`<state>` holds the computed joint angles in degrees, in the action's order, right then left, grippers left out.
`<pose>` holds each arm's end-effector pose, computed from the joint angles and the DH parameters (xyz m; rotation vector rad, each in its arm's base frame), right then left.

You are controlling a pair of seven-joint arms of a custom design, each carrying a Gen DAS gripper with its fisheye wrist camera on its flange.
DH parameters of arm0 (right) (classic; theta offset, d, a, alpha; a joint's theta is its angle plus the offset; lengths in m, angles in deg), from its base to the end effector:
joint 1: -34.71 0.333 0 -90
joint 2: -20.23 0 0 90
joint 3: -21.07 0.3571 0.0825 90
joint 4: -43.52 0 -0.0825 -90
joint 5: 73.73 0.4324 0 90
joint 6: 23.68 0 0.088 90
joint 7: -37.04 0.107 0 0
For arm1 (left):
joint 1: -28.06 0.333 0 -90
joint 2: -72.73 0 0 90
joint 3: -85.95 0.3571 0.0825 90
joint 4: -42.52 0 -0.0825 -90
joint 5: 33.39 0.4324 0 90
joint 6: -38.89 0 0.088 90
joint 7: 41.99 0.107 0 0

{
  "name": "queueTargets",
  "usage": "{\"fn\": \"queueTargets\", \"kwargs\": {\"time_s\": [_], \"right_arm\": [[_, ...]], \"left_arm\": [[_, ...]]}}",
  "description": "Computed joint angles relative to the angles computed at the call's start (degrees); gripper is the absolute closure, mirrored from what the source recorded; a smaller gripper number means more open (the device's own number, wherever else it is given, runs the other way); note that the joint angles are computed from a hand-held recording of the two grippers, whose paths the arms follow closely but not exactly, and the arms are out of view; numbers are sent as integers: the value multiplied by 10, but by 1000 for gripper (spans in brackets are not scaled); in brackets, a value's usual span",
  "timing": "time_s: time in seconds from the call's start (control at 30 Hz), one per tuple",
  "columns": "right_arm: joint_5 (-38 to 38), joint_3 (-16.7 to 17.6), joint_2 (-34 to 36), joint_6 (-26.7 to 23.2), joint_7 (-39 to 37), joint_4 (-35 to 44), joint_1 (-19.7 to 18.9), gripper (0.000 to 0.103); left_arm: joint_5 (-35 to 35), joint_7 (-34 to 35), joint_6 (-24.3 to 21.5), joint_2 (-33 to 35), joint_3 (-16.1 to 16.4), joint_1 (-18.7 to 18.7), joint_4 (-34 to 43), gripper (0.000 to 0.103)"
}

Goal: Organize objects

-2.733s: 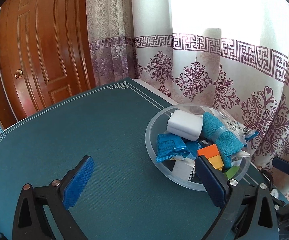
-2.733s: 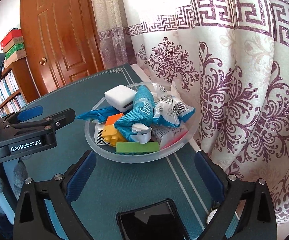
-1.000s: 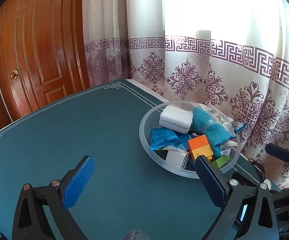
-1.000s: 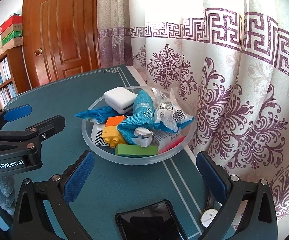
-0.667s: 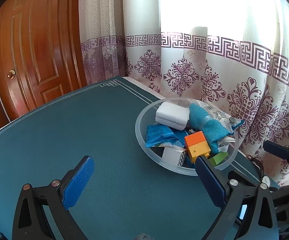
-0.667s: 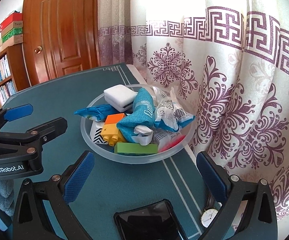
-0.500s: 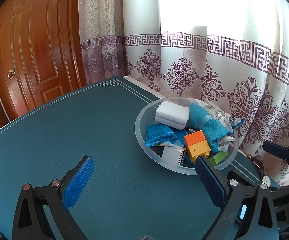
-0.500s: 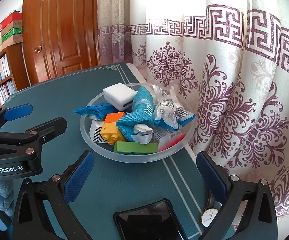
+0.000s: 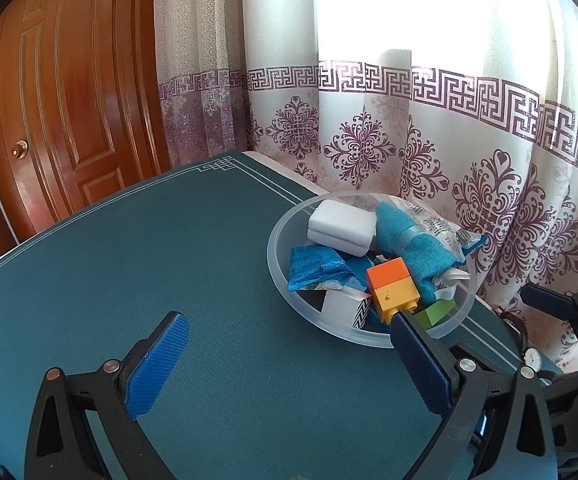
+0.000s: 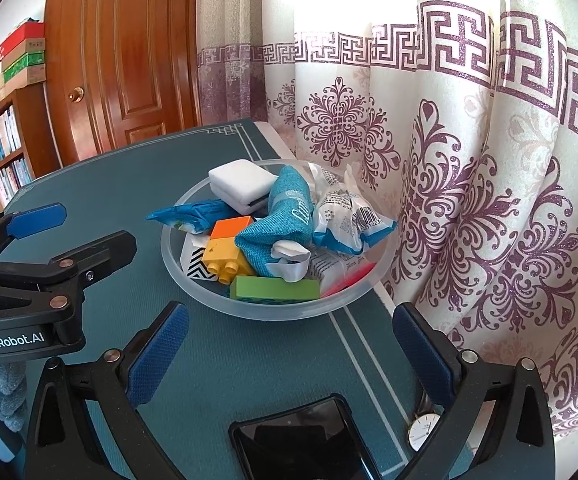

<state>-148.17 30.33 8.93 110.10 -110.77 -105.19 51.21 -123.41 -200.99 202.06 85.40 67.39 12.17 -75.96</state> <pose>0.4165 0.1819 0.3319 -1.0900 2.2949 -1.1211 0.5569 -0.3094 0.3600 -0.6506 2.5156 -1.2429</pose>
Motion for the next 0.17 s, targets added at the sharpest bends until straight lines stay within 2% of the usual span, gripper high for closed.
{"fn": "queueTargets", "kwargs": {"time_s": [0.17], "right_arm": [[-1,0,3,3,1,1,0,1]], "left_arm": [[10,-14,6,3,0,0,2,0]]}}
